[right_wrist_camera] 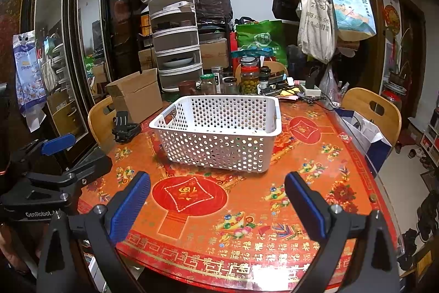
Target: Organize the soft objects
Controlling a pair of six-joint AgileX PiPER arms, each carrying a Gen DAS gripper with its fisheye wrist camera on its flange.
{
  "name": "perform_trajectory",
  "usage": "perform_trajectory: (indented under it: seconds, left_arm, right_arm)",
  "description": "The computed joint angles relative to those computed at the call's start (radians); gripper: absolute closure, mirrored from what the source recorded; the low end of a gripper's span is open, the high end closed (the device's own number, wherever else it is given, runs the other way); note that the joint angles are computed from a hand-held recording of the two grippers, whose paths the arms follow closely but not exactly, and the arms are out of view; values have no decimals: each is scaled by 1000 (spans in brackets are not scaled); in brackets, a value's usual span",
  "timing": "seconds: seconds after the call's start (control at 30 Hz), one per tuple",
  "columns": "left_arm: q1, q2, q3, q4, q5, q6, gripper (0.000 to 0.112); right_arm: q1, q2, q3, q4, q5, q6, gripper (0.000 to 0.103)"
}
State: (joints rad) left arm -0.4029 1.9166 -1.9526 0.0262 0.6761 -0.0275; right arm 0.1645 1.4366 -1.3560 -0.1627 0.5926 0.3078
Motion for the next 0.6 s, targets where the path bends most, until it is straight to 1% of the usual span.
perform_trajectory:
  seconds: [0.3, 0.47, 0.6]
  left_arm:
    - [-6, 0, 9, -15, -3, 14, 9]
    - [-9, -10, 30, 8, -26, 2, 9]
    - [-3, -11, 33, -6, -31, 12, 9]
  right_arm:
    - [3, -1, 2, -3, 0, 3, 5]
    - [3, 0, 1, -2, 0, 3, 5]
    - [11, -1, 7, -10, -5, 12, 5]
